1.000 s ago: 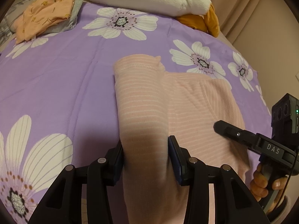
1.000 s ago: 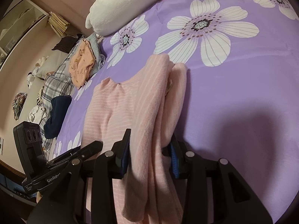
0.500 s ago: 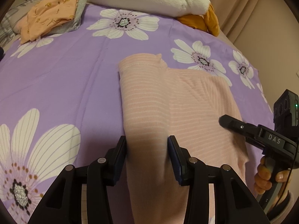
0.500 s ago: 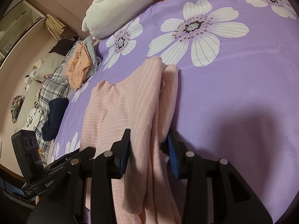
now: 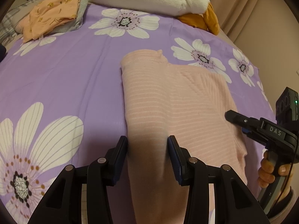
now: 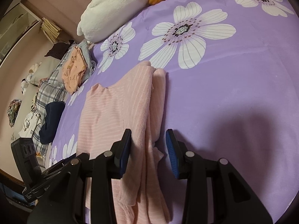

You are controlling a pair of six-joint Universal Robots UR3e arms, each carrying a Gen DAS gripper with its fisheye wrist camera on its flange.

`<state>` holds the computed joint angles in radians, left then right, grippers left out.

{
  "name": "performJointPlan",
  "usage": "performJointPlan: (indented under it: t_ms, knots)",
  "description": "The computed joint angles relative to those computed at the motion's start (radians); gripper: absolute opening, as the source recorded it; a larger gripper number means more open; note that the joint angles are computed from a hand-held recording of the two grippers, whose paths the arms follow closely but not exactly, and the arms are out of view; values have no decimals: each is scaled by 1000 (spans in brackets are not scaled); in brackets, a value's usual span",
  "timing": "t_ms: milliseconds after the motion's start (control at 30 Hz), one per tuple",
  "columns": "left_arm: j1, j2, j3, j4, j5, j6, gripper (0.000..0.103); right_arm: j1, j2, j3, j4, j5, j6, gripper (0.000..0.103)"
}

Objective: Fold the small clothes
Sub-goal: 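Open both tools and release the folded shirt onto the sheet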

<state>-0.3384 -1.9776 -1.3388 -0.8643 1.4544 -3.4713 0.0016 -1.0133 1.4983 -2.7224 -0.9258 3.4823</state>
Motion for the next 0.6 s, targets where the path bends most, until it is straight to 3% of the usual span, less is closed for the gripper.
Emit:
performJointPlan:
  t_ms: [600]
  knots:
    - [-8, 68, -99, 30, 7, -14, 43, -2, -29, 28, 3, -29, -10, 37]
